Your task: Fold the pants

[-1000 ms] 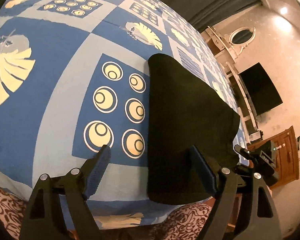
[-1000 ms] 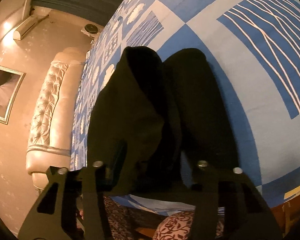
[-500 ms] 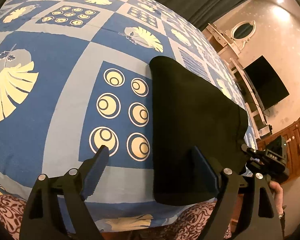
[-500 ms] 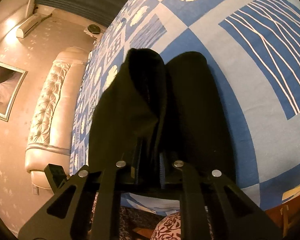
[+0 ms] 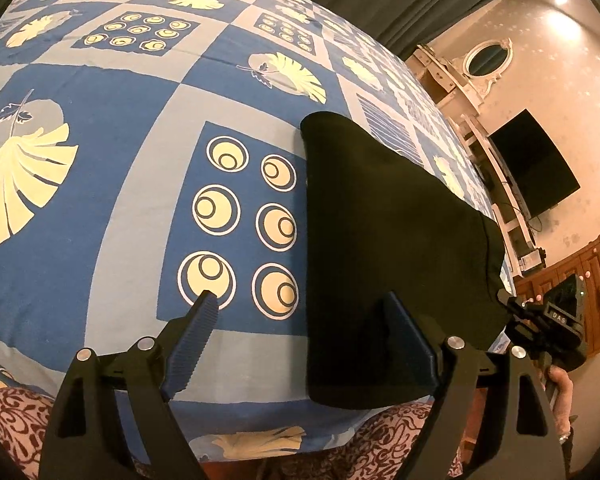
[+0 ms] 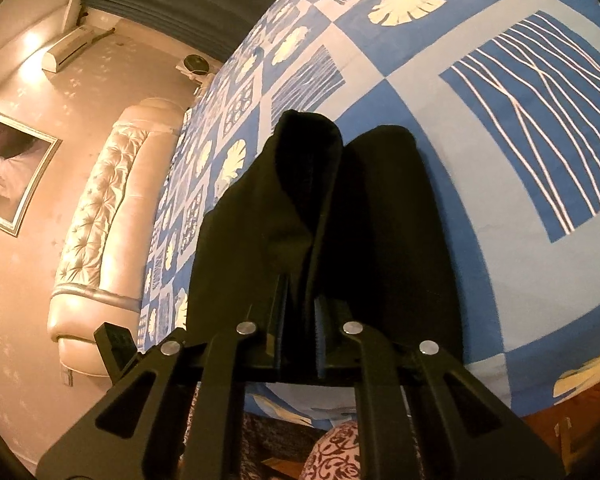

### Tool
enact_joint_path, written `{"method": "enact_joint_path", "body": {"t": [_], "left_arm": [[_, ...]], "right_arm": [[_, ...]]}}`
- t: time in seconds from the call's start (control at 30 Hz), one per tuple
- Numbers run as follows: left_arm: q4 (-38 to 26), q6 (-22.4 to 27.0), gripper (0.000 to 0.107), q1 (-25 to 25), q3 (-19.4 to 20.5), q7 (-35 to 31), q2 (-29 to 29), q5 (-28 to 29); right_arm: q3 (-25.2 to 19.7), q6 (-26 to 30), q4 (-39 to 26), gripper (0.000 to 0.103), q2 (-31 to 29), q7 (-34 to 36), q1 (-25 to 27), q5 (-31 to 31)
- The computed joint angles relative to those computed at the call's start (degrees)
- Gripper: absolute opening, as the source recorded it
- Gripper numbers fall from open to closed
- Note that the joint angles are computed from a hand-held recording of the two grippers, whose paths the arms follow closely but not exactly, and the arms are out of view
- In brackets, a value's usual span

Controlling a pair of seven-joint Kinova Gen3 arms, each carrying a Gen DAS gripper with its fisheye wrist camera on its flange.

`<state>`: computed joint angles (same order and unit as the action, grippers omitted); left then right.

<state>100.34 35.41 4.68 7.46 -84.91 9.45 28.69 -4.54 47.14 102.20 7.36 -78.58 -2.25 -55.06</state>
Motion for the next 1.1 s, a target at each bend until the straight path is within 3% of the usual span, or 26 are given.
{"method": "enact_joint_path", "body": {"t": [0.27,0.43,0.47,0.53,0.57,0.87,0.97,1.1], "left_arm": [[-0.18,0.11,0.084,0.05,0.41,-1.07,0.18,0.71],[0.2,-0.34,0.084,0.25,0.39,-1.15,0.12,0.84],[0.13,-0.18,0.084,0.12,0.41,-1.4,0.18,1.06],[0.07,-0.19,0.084,0.05,0.39,-1.7,0.2,1.13],[0.09,-0.26,0.084,0.06,0.39,-1.77,0.2,1.15],[0.79,-0.43,0.084,-0.76,0.62,-3.86,0.31,3.52],[0.79,-0.16,0.086,-1.06,0.59,-4.48,0.55,4.33],[0.82,0.06,0.086,-1.58,0.71,-5.66,0.9,5.78]], "right_arm": [[2.49,0.55,2.56,0.001,-1.31,-1.48,0.92,1.04],[2.26,1.49,3.23,0.005,-1.26,0.71,3.04,-1.09],[2.34,2.06,3.1,0.008,-1.12,2.17,3.55,-2.7],[2.34,2.48,1.53,0.044,-0.55,3.07,3.76,-4.15],[1.76,2.68,0.13,0.069,0.28,2.78,4.12,-4.0],[-0.49,-4.22,-9.76,0.078,8.24,-1.02,1.84,2.01],[-3.17,-5.23,-11.71,0.086,10.58,1.15,3.46,1.92],[-5.45,-4.15,-15.3,0.086,12.83,4.02,3.7,3.99]]}}
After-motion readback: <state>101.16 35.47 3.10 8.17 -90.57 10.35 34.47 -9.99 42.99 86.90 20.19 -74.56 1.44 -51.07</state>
